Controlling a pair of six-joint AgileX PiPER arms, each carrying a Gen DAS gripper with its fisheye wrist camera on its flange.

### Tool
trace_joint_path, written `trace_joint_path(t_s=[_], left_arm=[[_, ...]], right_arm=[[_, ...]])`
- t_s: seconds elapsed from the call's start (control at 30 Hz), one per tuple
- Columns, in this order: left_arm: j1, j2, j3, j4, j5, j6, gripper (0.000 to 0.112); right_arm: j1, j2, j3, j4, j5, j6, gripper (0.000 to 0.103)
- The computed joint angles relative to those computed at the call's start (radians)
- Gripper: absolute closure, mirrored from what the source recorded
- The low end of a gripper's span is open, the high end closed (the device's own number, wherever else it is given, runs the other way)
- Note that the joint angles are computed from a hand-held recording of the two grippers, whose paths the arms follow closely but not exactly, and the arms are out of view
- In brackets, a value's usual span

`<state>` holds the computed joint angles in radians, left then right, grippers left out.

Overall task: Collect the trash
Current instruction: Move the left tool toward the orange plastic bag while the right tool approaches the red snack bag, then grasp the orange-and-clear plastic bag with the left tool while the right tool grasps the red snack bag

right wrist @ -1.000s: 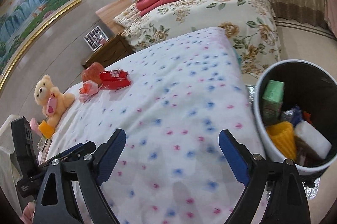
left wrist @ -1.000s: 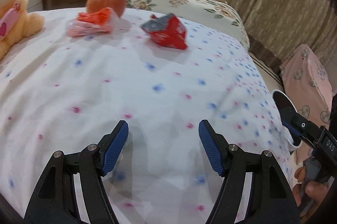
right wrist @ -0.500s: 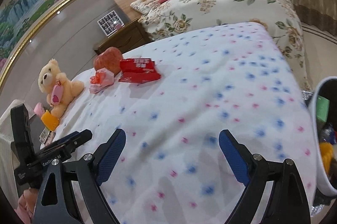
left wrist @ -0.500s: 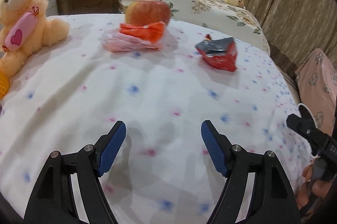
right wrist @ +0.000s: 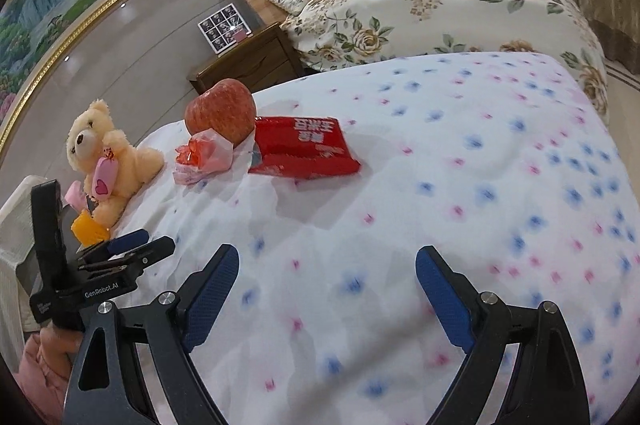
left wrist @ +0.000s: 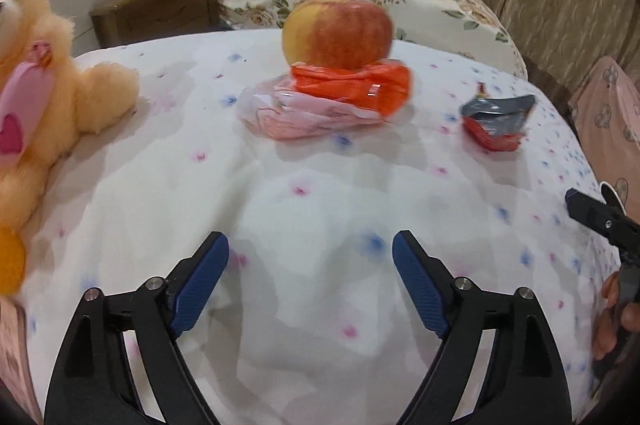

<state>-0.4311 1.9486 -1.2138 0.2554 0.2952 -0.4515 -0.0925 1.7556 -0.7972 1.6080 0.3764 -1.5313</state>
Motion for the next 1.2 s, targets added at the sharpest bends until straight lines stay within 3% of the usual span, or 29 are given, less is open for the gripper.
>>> trace_joint_path(t_s=[0.23, 0.4, 0.63, 0.77, 0.93, 1.0, 1.07, 1.1, 1.17, 1.2], left_arm=[[0.088, 0.07, -0.125, -0.255, 0.018, 0.376, 0.025], [0.113, 0.125, -0.225, -0.351, 0.044, 0.549, 0.023], [0.141, 0.171, -0.308, -0.645, 0.085, 0.918, 0.022], [0.129, 0.183, -0.327, -0.674, 0.114, 0.994, 0.022], [0.126, 0.16, -0.295, -0.736, 0.097, 1.07, 0.024], [0.129, 0.155, -0.29, -0.759, 0.105, 1.081, 0.034], [0.127, 0.15, -0.276, -0.778, 0.118, 1.084, 0.048], [0.12, 0.145, -0.267, -0.77, 0.115, 1.074, 0.054], [0.1, 0.13, -0.239, -0.744, 0.101, 1.051, 0.072], [0.09, 0.121, -0.222, -0.738, 0.092, 1.044, 0.076]], right_arm=[[0.046, 0.074, -0.112, -0.081, -0.034, 0.112, 0.012], [0.075, 0.112, -0.178, -0.142, -0.054, 0.19, 0.012], [0.083, 0.158, -0.24, -0.192, -0.061, 0.271, 0.012], [0.069, 0.185, -0.258, -0.17, -0.037, 0.285, 0.012], [0.072, 0.185, -0.264, -0.154, -0.059, 0.285, 0.015], [0.077, 0.182, -0.261, -0.157, -0.085, 0.291, 0.033], [0.071, 0.179, -0.254, -0.14, -0.086, 0.278, 0.041], [0.069, 0.176, -0.249, -0.128, -0.087, 0.267, 0.058], [0.066, 0.171, -0.244, -0.172, -0.093, 0.307, 0.08], [0.063, 0.168, -0.24, -0.175, -0.09, 0.308, 0.089]])
